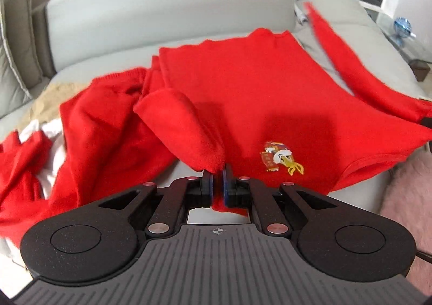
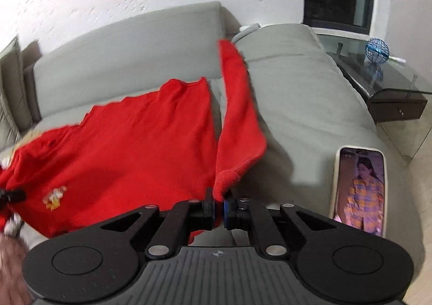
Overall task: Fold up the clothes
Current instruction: 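Lay the red T-shirt flat on the sofa and open both grippers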
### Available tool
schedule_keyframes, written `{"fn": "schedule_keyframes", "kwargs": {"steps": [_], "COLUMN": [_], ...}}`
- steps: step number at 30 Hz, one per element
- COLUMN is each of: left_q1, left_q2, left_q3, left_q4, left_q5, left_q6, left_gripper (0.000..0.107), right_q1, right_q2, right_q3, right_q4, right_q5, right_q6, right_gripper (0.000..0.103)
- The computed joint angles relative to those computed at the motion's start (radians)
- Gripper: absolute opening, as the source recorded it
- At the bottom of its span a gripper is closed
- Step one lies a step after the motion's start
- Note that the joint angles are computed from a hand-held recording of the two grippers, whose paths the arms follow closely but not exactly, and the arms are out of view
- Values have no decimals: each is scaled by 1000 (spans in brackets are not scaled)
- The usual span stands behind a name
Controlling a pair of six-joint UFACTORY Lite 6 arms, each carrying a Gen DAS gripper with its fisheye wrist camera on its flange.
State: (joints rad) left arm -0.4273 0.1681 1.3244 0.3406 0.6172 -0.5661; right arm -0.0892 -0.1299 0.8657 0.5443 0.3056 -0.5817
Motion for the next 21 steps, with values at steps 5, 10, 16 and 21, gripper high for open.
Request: {"fn": "schedule_keyframes", "kwargs": {"steps": [5,10,16,21], "left_q1": [-18,-57,-60,72], "left_q2": [96,-13,-367,-472], "left_q3": [-54,-155,-343,-317], "left_q4": [95,188,99,204], "left_q5": [39,72,106,68], "left_q6": [-72,-163,-140,-250], "left_gripper": [42,66,66,66], "right_q1": [33,106,84,140], "right_q2": [121,85,-42,-72], "right_q3": [20,65,90,74], "right_q4": [-188,-345,-197,-111], "right_q5": [80,163,252,235], "right_q6": [154,317,245,179], "right_gripper": [21,62,73,73]}}
